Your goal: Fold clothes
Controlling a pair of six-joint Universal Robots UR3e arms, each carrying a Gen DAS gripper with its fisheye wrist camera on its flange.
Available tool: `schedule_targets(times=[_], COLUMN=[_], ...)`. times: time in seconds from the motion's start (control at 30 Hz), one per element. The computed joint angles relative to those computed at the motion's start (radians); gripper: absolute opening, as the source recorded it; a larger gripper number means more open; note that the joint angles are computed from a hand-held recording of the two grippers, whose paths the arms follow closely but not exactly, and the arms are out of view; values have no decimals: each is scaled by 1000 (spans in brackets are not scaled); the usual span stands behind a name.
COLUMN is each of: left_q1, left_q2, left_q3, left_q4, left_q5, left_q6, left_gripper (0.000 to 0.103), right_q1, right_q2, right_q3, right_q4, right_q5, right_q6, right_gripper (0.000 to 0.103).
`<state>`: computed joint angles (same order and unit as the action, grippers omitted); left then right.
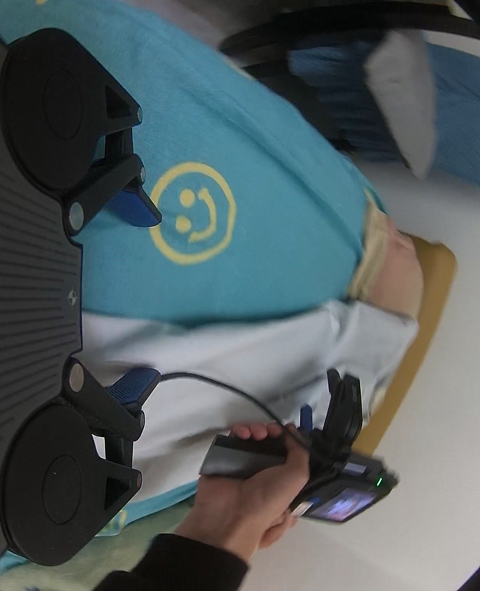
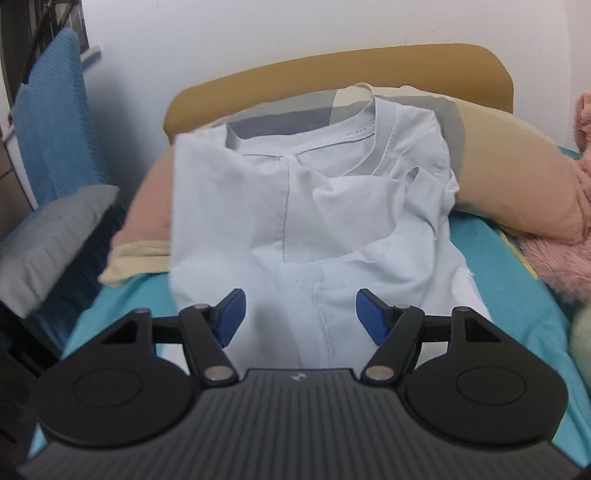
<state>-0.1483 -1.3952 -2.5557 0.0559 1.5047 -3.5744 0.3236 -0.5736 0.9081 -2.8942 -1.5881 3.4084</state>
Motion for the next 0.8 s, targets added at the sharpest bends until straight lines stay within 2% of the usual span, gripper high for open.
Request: schedule_targets(times=[0.03,0.1,0.13,0.2,0.37,0.47,0.6,0.67,0.73,0.8], left_q1=[3,6,-4,-18,-16,-15,-40,-67,-79,-121], left_q2=[-10,-29,-40,-46,-25,6,24,24,27,29], left_q3=[-9,-22,-23,-23,-25,-35,-31,-20,-12,11], left_q4=[33,79,94,106,89,69,33,14,3,-34], left_q5=[0,-3,6,21,18,17,34,60,64,105], left_q6=[9,29,31,37,35,21,47,63,68,59], left_gripper=[86,86,87,87,87,87,87,87,87,87], right_q1=[-1,-4,-6,-11,-39,-75,-125,-151,-176,-186], right_q2=[29,48,57,66,-54,-148,-222,-273,-366,-479], right_q3=[-31,-47,-56,-52,218,403,570,658,736,843], right_q4=[-3,-3,-3,-22,-308,-423,-447,-452,-365,-337], right_q5=[-2,-8,-12,-17,-62,-105,-113,-52,28,80], right_q6=[-2,4,7,16,125,188,111,57,36,9], right_gripper=[68,46,39,8,6,6,7,9,10,13])
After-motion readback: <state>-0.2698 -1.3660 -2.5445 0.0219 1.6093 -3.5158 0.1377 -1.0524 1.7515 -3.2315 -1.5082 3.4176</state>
